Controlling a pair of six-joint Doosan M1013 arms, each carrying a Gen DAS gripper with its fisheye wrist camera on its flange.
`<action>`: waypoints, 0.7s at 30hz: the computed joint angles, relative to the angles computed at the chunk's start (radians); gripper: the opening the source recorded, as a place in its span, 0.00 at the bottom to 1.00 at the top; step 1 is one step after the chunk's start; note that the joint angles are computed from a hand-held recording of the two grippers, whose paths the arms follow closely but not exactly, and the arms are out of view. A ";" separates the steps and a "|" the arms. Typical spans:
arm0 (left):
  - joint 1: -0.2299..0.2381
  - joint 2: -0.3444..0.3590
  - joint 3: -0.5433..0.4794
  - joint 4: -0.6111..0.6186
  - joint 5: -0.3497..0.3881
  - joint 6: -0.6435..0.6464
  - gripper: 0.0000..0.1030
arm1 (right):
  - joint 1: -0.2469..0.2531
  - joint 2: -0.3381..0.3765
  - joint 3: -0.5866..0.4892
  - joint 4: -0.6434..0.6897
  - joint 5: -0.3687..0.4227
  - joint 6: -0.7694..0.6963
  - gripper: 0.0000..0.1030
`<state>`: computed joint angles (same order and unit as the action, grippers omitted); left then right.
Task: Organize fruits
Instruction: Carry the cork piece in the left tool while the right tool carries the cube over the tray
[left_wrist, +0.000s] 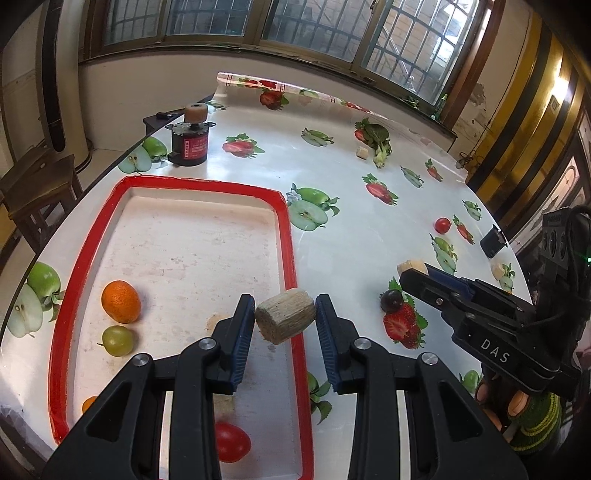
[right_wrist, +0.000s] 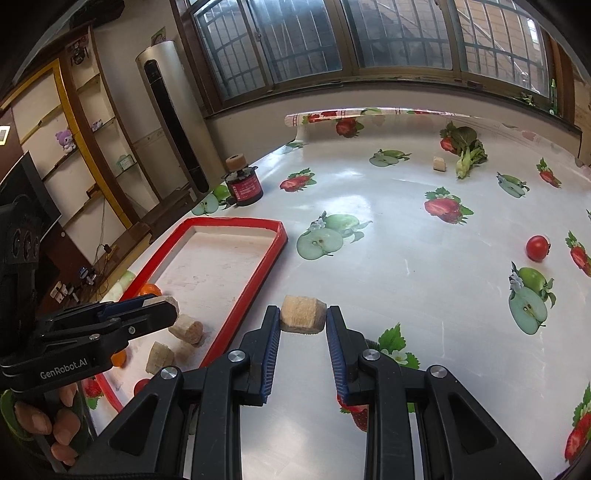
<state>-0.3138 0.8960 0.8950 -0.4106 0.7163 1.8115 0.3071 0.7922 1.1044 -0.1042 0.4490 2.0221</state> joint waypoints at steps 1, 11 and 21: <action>0.002 0.000 -0.001 0.002 -0.001 -0.002 0.30 | 0.001 0.003 -0.005 0.006 0.002 -0.006 0.25; 0.023 0.009 -0.018 0.039 -0.006 -0.049 0.30 | 0.013 0.047 -0.087 0.050 0.043 -0.068 0.25; 0.046 0.031 -0.052 0.080 0.007 -0.109 0.30 | 0.026 0.112 -0.212 0.108 0.110 -0.149 0.26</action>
